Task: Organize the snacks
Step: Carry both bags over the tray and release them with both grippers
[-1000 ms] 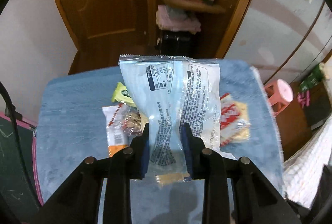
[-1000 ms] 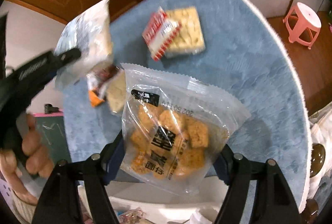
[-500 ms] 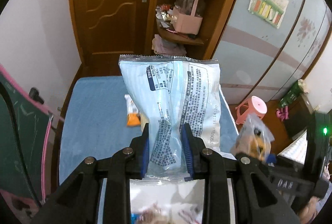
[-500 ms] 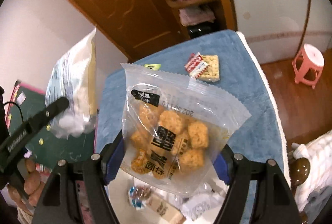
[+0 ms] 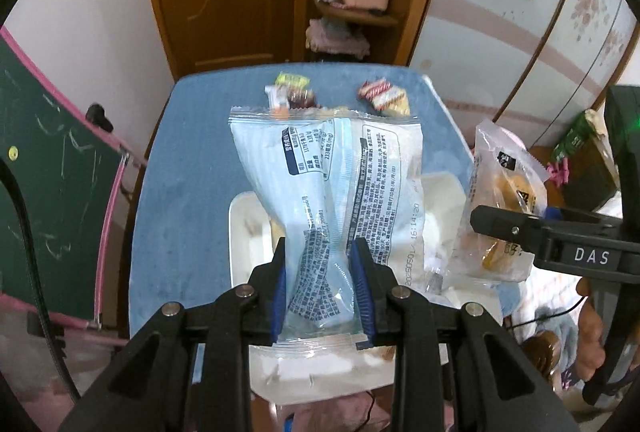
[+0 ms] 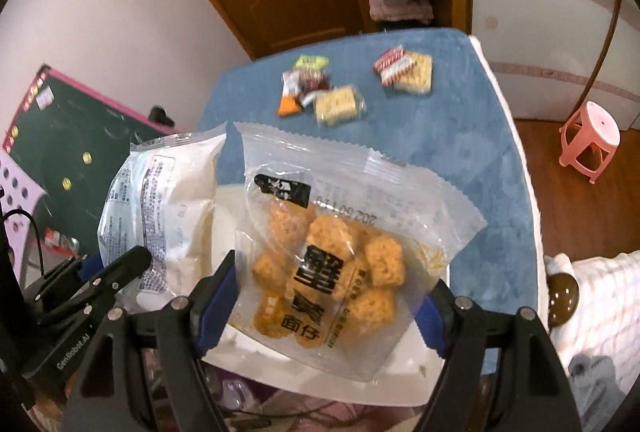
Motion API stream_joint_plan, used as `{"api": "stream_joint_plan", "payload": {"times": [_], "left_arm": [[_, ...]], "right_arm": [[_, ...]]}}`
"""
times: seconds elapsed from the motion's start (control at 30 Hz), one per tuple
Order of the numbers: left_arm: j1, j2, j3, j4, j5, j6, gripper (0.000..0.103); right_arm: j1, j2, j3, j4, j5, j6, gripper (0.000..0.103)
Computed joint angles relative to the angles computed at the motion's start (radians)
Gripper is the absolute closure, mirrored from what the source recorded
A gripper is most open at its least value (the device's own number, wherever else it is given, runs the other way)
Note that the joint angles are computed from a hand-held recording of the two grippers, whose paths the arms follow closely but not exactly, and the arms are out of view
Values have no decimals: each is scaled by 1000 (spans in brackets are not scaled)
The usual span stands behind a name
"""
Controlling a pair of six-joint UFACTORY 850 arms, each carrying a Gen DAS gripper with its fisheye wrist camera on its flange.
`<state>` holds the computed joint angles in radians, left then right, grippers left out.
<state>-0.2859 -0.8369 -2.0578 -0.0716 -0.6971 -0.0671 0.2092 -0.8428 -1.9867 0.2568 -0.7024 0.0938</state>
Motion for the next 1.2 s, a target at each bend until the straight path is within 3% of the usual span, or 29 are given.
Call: {"api": "stream_joint_plan", "payload": {"times": [0.13,0.17,0.2,0.27,0.37,0.5,1.2], "left_arm": [[2,3,24,-1,-6,-8,62],[1,14,42,13,10,-26,45],[0,22,55,22,21,-39,21],[-2,44,88,44,64,-75,11],[2,56,101,37,88,-75,11],[1,65,107,63,99,-107,11],[-19,78,87,122,98,-161,11]], "right_arm": [[6,-35,-30,-18,-39,21,19],[8,-33,-23,-9,-39,19,19],[6,-33,-20,12,-39,7,16],[6,-19,4,54,-27,-24,13],[14,34,71,81,58,-64,5],[25,70,104,68,120,-78,4],[42,162,193,-35,197,-60,4]]}}
